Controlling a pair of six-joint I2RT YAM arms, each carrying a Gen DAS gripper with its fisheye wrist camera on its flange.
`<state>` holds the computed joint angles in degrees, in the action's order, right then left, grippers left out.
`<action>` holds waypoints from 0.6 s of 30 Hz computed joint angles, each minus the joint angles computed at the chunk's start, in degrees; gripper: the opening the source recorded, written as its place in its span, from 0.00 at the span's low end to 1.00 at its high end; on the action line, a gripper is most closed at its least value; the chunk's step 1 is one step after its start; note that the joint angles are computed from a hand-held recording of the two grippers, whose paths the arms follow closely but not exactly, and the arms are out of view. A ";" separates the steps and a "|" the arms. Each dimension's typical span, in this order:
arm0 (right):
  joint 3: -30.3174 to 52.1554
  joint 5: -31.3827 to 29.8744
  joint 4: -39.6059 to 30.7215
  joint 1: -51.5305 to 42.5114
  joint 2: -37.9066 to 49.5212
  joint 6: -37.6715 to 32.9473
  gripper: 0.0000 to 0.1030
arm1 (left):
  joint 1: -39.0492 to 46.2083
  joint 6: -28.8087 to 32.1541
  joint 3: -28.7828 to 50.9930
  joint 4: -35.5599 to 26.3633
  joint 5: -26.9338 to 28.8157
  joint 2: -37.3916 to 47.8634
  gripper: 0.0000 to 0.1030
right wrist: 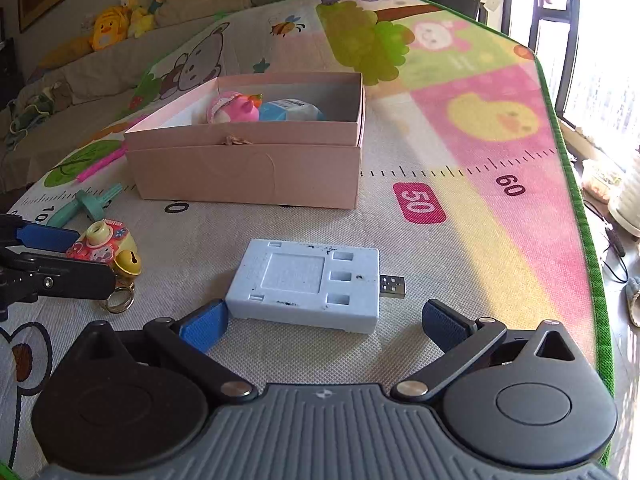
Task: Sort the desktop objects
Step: 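Carry the white charger with the right tool while the left tool reaches for the pink bell keychain toy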
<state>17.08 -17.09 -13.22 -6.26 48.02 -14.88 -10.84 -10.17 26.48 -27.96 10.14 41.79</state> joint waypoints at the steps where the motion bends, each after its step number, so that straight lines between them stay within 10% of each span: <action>1: 0.01 -0.02 0.02 -0.03 0.03 0.00 1.00 | 0.36 -1.05 0.33 0.18 -0.44 0.98 1.00; 11: -0.59 -3.66 -3.15 -1.68 -9.38 1.48 0.96 | -1.63 -1.83 2.71 -3.69 -12.52 0.11 0.95; 16: 4.84 0.55 -4.01 9.21 -5.61 -1.85 0.43 | -1.09 -0.49 3.29 -6.16 -17.45 -2.25 0.95; 18: 7.01 2.38 -2.19 14.23 0.24 -0.63 0.39 | 0.56 0.38 2.96 -6.88 -18.34 -3.94 0.95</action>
